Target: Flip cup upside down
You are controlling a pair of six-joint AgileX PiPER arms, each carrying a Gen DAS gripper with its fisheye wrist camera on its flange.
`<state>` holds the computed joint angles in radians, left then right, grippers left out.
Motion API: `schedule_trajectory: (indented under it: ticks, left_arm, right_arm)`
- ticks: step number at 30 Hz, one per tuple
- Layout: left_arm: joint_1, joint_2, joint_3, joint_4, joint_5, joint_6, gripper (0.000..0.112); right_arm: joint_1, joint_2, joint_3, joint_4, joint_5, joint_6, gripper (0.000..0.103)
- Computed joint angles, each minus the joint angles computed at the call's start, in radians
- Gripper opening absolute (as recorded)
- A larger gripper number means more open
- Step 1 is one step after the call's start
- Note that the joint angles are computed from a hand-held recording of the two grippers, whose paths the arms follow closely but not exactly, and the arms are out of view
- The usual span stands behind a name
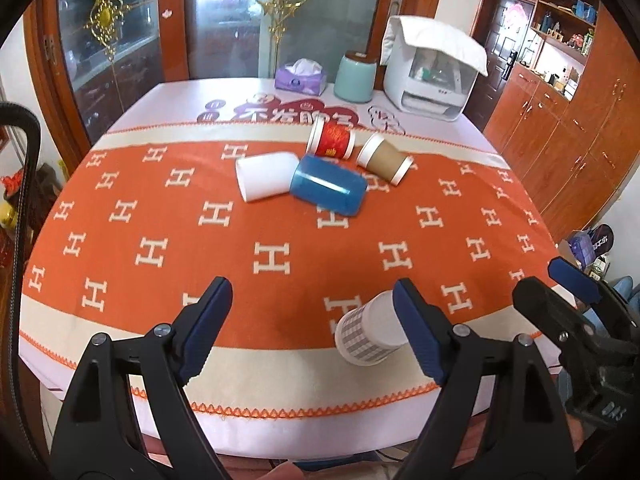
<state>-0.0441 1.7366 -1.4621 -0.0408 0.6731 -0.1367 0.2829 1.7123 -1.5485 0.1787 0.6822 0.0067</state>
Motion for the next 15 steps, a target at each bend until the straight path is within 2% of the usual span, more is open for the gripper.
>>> schedule_trajectory:
  ticks: [7, 11, 15]
  left_arm:
    - [-0.05, -0.056, 0.0, 0.116, -0.018, -0.106, 0.085]
    - [-0.074, -0.068, 0.004, 0.204, -0.016, -0.19, 0.085]
    - [-0.076, -0.079, 0.022, 0.225, -0.035, -0.217, 0.085]
  right_arm:
    - [0.028, -0.043, -0.04, -0.095, 0.019, 0.091, 0.09]
    - [0.044, -0.063, -0.025, -0.167, -0.001, 0.147, 0.09]
    - [0.047, -0.063, -0.022, -0.197, -0.007, 0.173, 0.091]
